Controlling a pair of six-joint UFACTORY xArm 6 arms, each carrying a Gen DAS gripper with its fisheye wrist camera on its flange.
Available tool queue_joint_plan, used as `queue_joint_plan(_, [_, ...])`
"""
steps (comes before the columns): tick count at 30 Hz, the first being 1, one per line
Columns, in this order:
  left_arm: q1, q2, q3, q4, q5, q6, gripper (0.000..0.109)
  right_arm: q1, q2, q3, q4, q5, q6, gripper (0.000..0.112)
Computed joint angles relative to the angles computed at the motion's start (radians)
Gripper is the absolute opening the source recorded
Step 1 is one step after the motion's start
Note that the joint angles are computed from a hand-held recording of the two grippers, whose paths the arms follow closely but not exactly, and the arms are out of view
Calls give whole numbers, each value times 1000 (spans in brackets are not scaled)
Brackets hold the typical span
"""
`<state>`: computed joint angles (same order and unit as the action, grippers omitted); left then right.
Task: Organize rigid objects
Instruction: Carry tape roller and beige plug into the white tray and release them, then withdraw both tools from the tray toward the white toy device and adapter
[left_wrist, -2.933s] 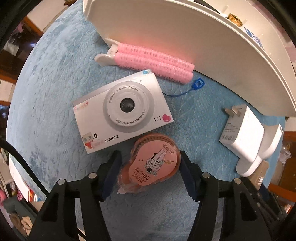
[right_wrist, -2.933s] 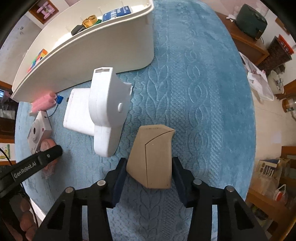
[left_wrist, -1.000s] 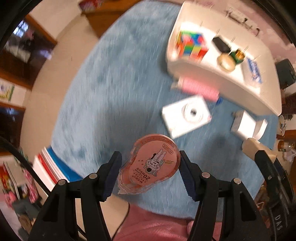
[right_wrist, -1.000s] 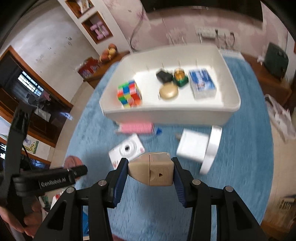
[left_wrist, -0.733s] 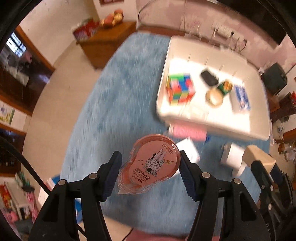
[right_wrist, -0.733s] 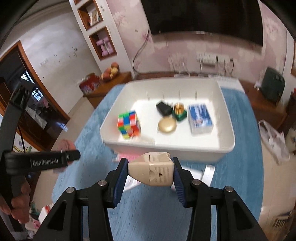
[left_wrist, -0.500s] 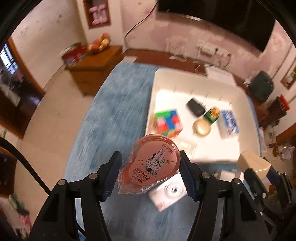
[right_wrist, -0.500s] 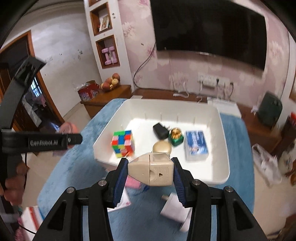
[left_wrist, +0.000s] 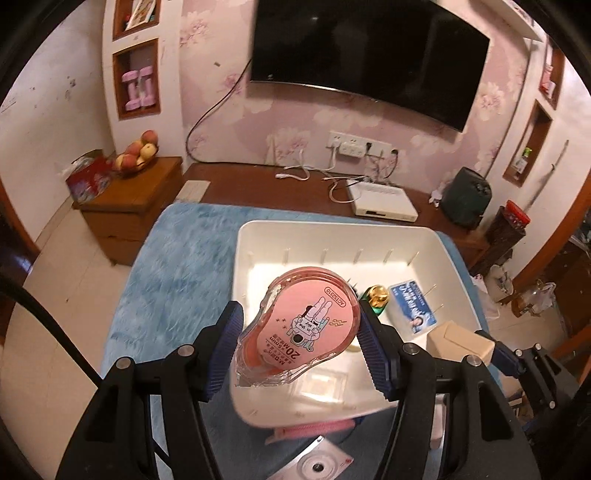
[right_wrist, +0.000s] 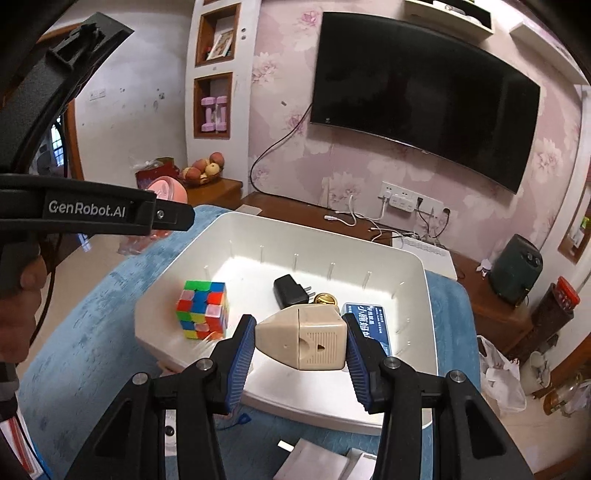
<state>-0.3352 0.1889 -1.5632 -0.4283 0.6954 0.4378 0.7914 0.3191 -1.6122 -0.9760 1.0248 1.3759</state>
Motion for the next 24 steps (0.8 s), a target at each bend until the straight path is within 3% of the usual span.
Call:
queue_joint_plan(10, [-23, 23, -30, -84, 19, 47, 66, 4, -3, 0, -46, 31, -9, 48])
queue_joint_plan(16, [-33, 1, -30, -66, 38, 12, 71, 16, -50, 42, -64, 22, 1, 63])
queue_joint_plan(20, [-45, -53, 25, -62, -33, -2, 81, 31, -91, 78, -86, 19, 12, 73])
queue_joint_plan(24, [-54, -101, 63, -20, -64, -54, 82, 50, -133, 110, -99, 22, 4, 79])
